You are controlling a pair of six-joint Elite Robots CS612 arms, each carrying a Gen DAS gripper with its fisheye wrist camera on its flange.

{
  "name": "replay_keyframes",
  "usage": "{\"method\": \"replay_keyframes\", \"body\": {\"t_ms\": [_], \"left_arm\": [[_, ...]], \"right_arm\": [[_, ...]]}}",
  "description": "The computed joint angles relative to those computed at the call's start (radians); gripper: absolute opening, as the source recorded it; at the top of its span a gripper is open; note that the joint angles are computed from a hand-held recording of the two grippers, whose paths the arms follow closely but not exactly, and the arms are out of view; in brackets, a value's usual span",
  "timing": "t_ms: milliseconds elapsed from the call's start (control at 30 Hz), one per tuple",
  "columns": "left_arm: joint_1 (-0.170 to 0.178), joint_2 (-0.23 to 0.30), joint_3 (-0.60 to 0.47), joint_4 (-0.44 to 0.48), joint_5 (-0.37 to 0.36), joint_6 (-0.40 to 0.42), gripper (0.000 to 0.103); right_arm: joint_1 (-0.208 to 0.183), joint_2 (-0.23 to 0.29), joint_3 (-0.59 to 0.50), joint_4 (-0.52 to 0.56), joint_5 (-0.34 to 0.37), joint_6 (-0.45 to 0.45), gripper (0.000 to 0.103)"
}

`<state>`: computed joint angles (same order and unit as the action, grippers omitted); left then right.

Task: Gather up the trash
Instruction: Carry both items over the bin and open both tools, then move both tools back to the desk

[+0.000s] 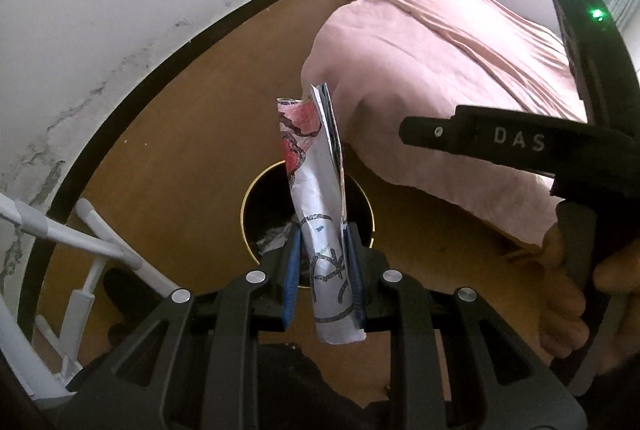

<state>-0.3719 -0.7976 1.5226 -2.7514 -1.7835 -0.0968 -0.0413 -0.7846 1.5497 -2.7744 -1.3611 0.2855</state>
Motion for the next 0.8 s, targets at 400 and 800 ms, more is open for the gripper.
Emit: {"method": "replay_keyframes", "body": {"t_ms": [400, 800], "left_arm": [[-0.011, 0.047, -0.083, 0.084, -0.059, 0.008, 0.043], [-0.018, -0.022, -0.01, 0.014, -0.009, 0.011, 0.076]], "right_arm": [[-0.02, -0.017, 0.034, -0.11, -0.036, 0.124, 0.054], [-0.009, -0.027, 0.046, -0.144, -0.052, 0.093, 0.054]]}}
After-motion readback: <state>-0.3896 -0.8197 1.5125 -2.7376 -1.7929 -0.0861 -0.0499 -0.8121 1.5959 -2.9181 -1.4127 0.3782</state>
